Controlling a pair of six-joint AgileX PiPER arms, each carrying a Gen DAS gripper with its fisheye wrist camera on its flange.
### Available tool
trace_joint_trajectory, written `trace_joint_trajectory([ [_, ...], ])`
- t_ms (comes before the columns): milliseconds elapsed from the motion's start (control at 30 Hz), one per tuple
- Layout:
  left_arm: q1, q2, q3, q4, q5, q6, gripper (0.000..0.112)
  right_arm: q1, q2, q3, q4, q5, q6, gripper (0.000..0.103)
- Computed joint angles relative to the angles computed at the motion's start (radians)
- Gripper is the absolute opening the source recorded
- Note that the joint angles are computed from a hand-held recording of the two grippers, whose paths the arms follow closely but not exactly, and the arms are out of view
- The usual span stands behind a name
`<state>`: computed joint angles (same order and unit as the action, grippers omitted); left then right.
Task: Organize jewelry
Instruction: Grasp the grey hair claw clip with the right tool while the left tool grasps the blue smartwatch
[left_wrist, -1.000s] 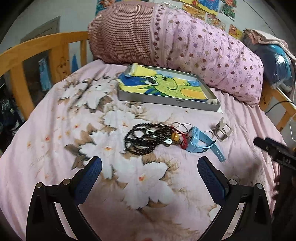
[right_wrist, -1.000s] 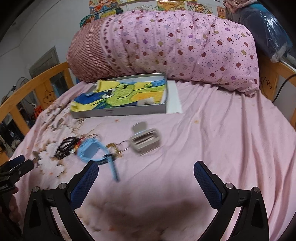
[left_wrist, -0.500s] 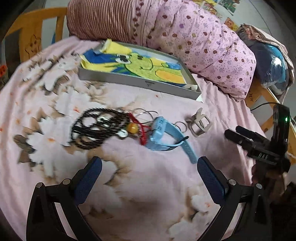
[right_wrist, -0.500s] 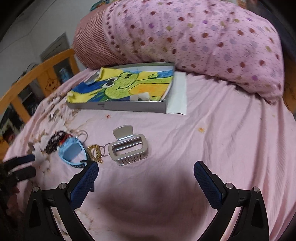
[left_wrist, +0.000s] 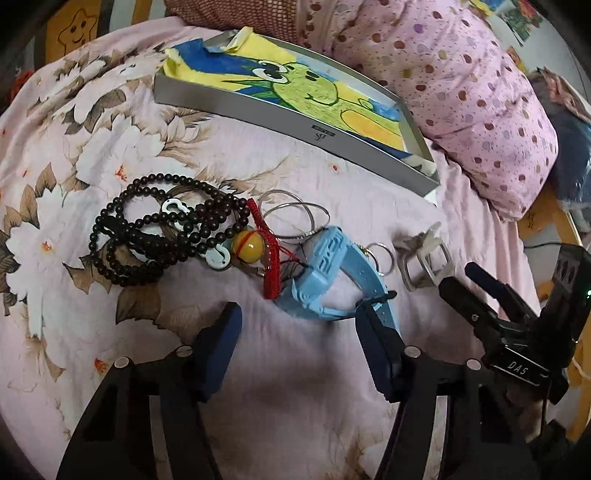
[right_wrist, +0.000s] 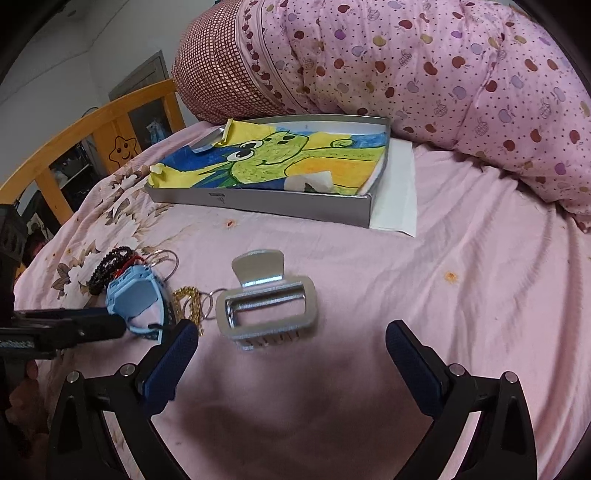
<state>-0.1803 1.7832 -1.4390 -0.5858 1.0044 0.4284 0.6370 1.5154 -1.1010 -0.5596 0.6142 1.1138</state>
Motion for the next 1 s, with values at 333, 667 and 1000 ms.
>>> trace_joint_trajectory([
  [333, -0.04, 0.038, -0.055, 0.07, -0.024, -0.066, 0.04, -0.042, 0.059, -0.036, 0.053, -0.068, -0.086, 0.088],
  [667, -0.048, 0.004, -0.029, 0.11, -0.028, -0.044, 0.026, -0.026, 0.091, -0.052, 0.062, -0.065, -0.117, 0.065],
  [1000, -0.007, -0.083, 0.044, 0.087, 0.046, 0.014, 0.02, 0.003, 0.064, -0.044, 0.054, -0.037, -0.066, 0.064],
])
